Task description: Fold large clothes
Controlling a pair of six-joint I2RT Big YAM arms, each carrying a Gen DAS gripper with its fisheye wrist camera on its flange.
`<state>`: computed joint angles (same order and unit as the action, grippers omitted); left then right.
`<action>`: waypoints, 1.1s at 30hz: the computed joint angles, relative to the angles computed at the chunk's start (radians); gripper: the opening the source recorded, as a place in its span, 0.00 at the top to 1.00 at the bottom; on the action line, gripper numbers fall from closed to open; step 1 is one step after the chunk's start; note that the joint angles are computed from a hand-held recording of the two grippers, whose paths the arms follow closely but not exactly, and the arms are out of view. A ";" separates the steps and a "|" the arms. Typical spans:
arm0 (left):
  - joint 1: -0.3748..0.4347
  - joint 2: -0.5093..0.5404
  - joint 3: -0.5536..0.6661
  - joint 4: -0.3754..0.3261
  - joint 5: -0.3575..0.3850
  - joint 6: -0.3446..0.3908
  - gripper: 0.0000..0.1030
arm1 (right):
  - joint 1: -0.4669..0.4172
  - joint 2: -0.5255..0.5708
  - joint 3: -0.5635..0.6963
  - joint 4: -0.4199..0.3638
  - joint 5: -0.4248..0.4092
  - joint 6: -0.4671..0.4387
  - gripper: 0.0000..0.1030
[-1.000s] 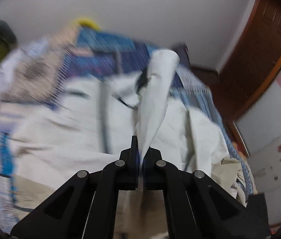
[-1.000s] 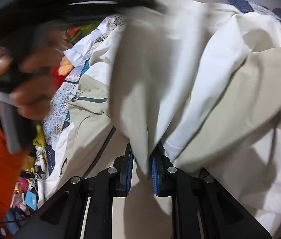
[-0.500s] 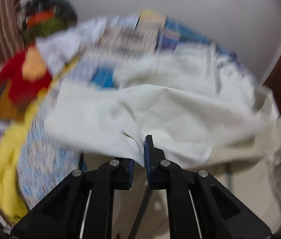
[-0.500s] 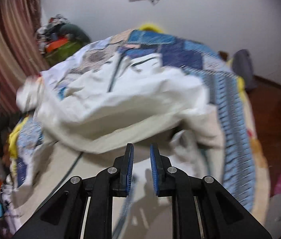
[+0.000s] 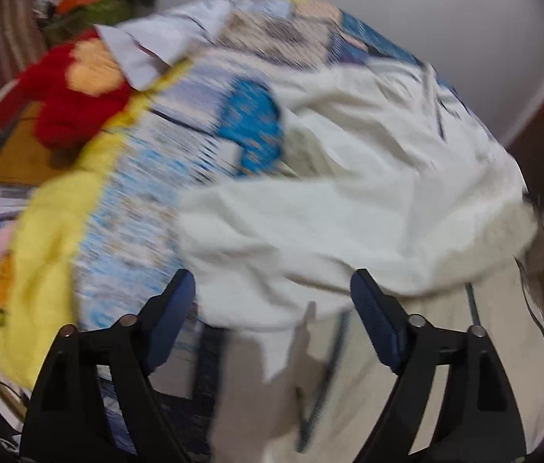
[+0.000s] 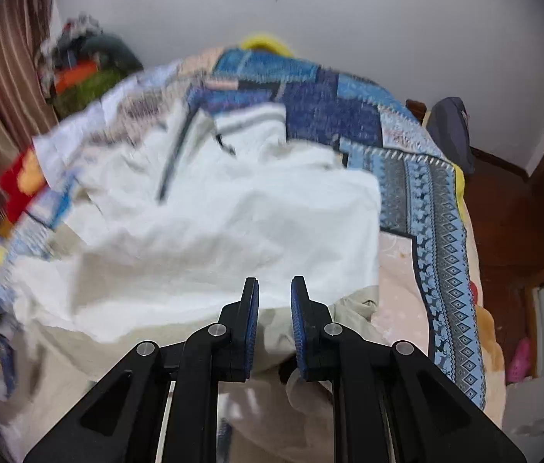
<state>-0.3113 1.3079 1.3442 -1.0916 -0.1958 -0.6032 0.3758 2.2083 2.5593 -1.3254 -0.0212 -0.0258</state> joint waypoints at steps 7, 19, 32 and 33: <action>0.113 0.131 0.043 -0.001 -0.002 0.028 0.17 | 0.026 -0.138 -0.334 0.188 0.130 -0.199 0.87; -0.001 0.288 0.214 -0.020 -0.253 0.187 0.90 | -0.029 -0.129 -0.337 0.174 0.173 -0.168 0.87; -0.016 0.422 0.421 -0.017 -0.330 0.238 0.90 | -0.094 -0.111 -0.303 0.173 0.237 -0.064 0.15; -0.009 0.448 0.438 -0.053 -0.324 0.238 0.90 | -0.099 -0.109 -0.285 0.157 0.209 -0.045 0.15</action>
<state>-0.3202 1.7560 1.7820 -1.1444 -0.5202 -0.3655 0.2765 2.0997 2.2745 -1.1688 0.1874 -0.0713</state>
